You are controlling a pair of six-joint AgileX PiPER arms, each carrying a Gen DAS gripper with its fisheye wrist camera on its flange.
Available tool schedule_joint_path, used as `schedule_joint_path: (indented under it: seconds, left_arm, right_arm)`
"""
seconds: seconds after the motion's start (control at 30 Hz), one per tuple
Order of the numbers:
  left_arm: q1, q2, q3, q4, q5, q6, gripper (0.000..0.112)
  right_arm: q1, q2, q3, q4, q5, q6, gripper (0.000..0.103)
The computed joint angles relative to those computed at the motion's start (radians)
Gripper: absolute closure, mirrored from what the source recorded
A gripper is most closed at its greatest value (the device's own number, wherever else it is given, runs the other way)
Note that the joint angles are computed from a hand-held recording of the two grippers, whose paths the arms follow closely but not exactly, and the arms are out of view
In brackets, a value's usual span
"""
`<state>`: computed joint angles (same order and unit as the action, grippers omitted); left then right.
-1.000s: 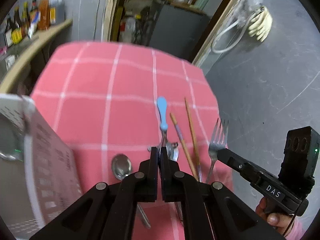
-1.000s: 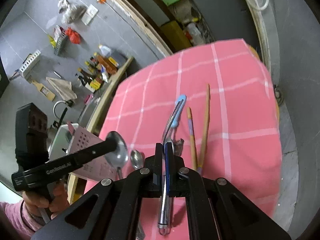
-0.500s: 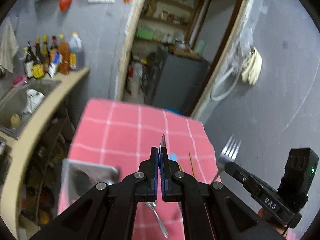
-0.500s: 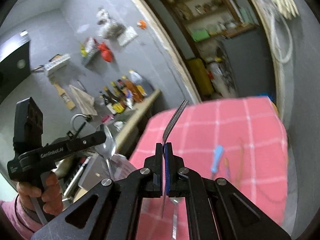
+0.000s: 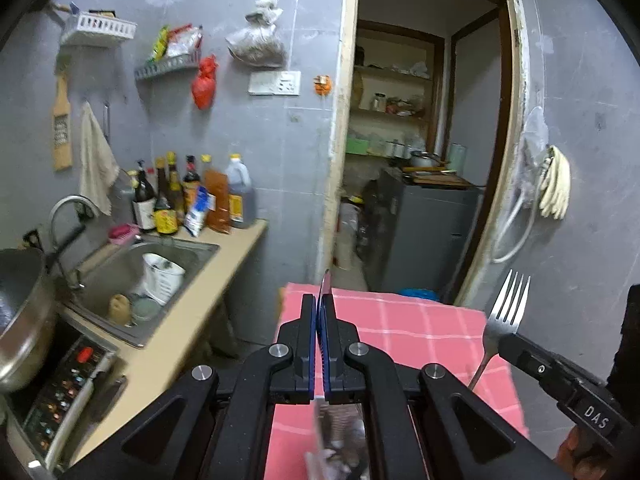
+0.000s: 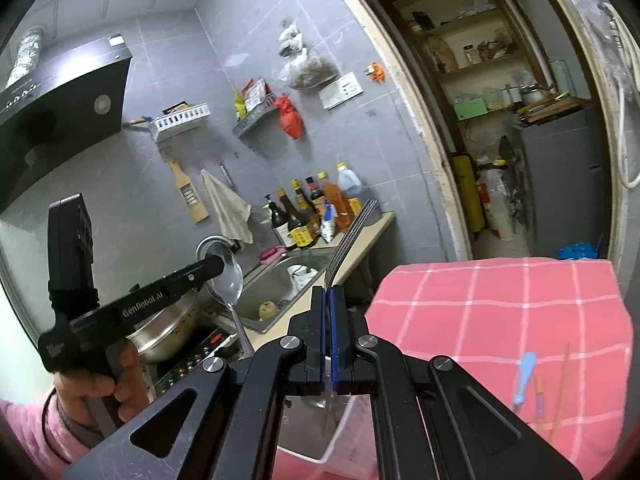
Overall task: Organize utensils
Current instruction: 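Carry the spoon and fork with both grippers to the white caddy, then lower both utensils into the caddy and open both grippers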
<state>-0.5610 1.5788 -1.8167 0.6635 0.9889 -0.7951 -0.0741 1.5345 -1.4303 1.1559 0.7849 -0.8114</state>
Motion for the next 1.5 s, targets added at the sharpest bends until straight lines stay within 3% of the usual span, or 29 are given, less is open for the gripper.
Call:
schedule_joint_path:
  seconds: [0.23, 0.43, 1.2, 1.37, 1.47, 1.5]
  left_arm:
    - [-0.01, -0.034, 0.153, 0.077, -0.058, -0.073, 0.11]
    - [0.007, -0.052, 0.251, -0.006, -0.1, -0.075, 0.11]
    - [0.135, -0.124, 0.374, -0.392, -0.214, 0.1, 0.107]
    - [0.148, -0.136, 0.38, -0.437, -0.234, 0.12, 0.097]
    - [0.139, -0.145, 0.379, -0.429, -0.253, 0.109, 0.077]
    - [0.132, -0.151, 0.383, -0.417, -0.266, 0.094, 0.066]
  right_arm:
    - [0.095, 0.02, 0.064, -0.068, -0.079, 0.025, 0.101]
    - [0.122, 0.005, 0.113, -0.149, -0.099, 0.042, 0.101]
    - [0.085, -0.028, 0.137, -0.215, -0.012, 0.077, 0.1]
    - [0.05, -0.051, 0.143, -0.205, -0.005, 0.08, 0.1]
    - [0.017, -0.082, 0.163, -0.211, -0.012, 0.084, 0.097]
    - [0.009, -0.089, 0.164, -0.217, -0.016, 0.089, 0.09]
